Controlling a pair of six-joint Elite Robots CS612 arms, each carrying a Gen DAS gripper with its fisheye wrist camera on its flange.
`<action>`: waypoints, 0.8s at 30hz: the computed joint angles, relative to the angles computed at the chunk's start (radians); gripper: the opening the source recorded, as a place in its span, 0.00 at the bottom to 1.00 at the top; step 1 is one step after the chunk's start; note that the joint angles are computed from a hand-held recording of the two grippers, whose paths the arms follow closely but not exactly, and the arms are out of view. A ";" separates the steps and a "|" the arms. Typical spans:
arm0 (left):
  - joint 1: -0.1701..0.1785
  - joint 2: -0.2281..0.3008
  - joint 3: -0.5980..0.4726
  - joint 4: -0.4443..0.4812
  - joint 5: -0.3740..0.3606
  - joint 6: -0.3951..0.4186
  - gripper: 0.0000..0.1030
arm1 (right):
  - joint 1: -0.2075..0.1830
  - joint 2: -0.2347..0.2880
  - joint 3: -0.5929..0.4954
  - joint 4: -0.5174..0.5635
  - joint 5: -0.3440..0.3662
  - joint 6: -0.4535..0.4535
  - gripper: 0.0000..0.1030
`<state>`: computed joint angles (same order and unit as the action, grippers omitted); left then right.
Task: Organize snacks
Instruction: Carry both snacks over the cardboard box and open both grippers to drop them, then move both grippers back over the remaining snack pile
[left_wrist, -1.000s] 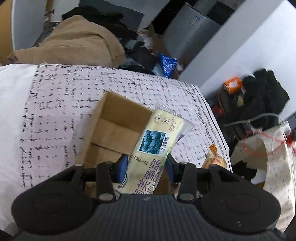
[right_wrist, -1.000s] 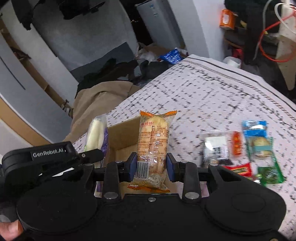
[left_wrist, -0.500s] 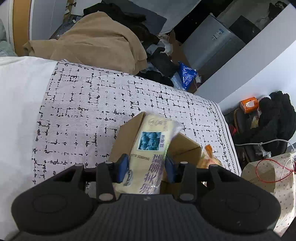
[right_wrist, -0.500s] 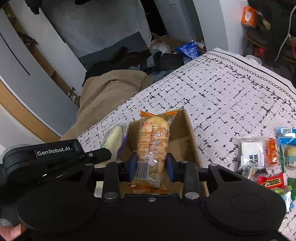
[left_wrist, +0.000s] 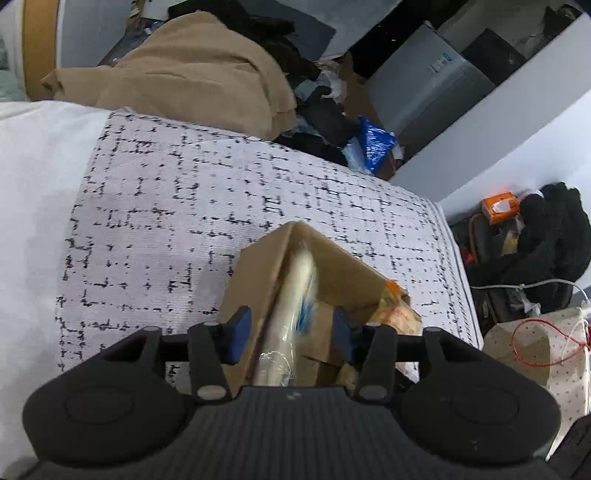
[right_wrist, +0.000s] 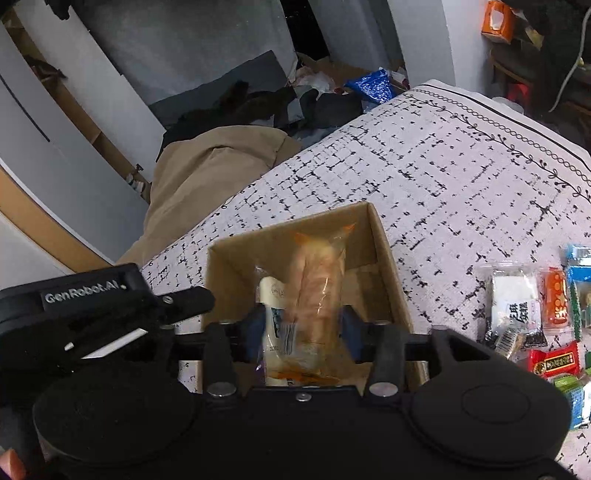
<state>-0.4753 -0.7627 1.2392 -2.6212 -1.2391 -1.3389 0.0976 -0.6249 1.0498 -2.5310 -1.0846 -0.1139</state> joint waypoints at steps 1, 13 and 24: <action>0.001 -0.001 0.002 0.002 0.001 -0.011 0.51 | -0.002 -0.004 0.006 -0.008 -0.006 0.001 0.52; -0.015 0.008 -0.040 0.047 -0.006 0.022 0.85 | -0.052 -0.067 0.100 -0.094 -0.040 0.012 0.76; -0.053 0.039 -0.122 0.128 0.018 0.170 0.97 | -0.111 -0.116 0.179 -0.175 -0.091 0.023 0.91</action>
<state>-0.5283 -0.7237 1.1176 -2.4936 -1.2215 -1.1691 -0.0135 -0.7407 1.2291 -2.7065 -1.1756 -0.0909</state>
